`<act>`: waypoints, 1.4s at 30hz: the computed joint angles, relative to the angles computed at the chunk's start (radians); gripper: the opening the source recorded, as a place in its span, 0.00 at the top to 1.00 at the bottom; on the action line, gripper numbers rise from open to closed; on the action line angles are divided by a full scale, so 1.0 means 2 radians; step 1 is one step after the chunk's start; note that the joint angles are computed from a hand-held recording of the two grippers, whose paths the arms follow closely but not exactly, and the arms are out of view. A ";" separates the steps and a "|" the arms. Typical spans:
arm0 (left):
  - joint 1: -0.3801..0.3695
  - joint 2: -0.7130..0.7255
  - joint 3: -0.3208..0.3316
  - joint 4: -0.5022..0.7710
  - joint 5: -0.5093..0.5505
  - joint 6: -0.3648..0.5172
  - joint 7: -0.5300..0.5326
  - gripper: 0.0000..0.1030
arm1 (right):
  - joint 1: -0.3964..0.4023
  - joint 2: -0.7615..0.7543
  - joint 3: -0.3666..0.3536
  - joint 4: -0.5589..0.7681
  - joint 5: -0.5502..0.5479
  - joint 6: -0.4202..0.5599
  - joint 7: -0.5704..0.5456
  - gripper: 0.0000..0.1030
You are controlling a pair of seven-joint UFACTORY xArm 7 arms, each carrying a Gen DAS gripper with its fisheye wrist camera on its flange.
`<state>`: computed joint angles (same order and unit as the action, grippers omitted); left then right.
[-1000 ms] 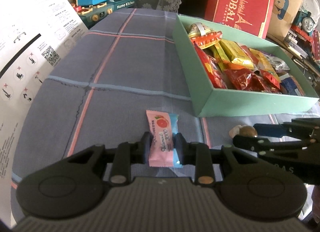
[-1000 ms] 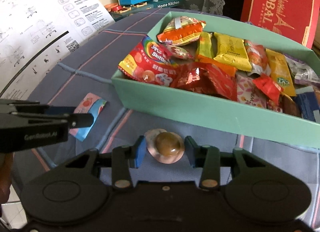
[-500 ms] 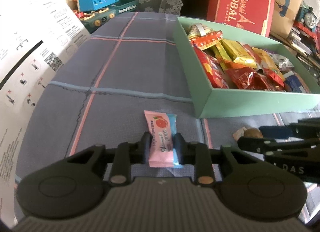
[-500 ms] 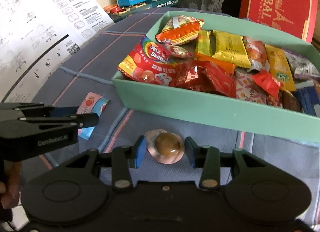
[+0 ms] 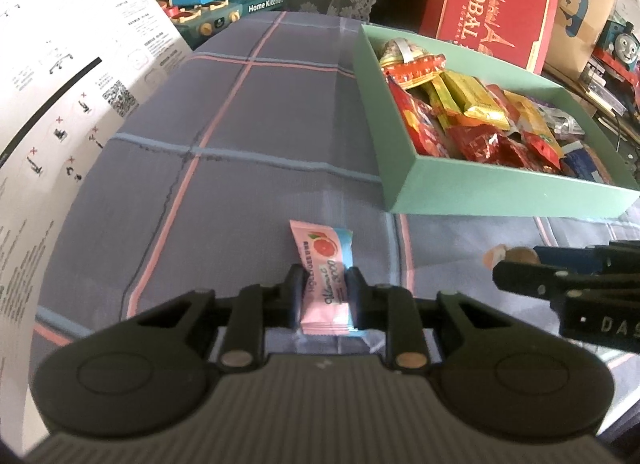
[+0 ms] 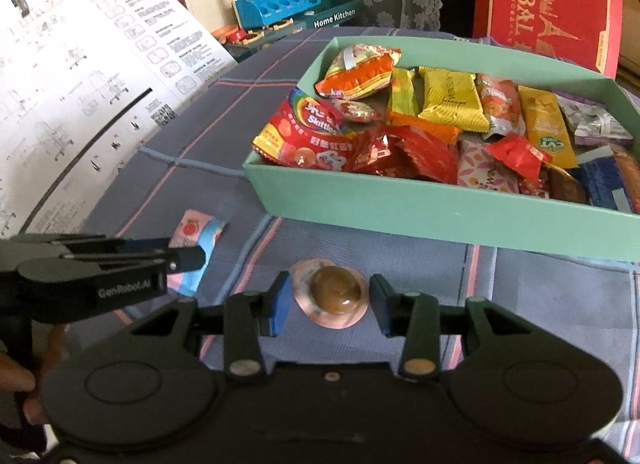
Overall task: Organize snacks
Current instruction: 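Lift both candies and lower them into the mint-green box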
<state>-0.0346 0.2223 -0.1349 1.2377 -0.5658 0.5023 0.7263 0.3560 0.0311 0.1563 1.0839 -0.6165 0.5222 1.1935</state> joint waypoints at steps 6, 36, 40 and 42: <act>-0.003 -0.032 -0.001 -0.029 -0.019 0.001 0.029 0.78 | -0.004 -0.035 0.008 -0.029 -0.008 -0.010 0.023 0.60; -0.084 0.073 -0.028 0.212 0.012 0.058 -0.030 0.78 | -0.183 -0.156 0.044 -0.084 -0.057 -0.060 0.082 0.60; -0.101 0.137 -0.032 0.300 0.066 0.079 -0.076 0.78 | -0.194 -0.122 0.023 -0.054 -0.058 -0.067 0.063 0.60; -0.110 0.166 -0.032 0.339 0.091 0.090 -0.093 0.78 | -0.196 -0.104 0.012 -0.041 -0.060 -0.073 0.057 0.60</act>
<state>-0.2545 0.5546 -0.1995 1.9150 -0.3839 0.6816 0.5397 -0.0359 -0.1772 0.1798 1.0025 -0.7370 0.3763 1.3068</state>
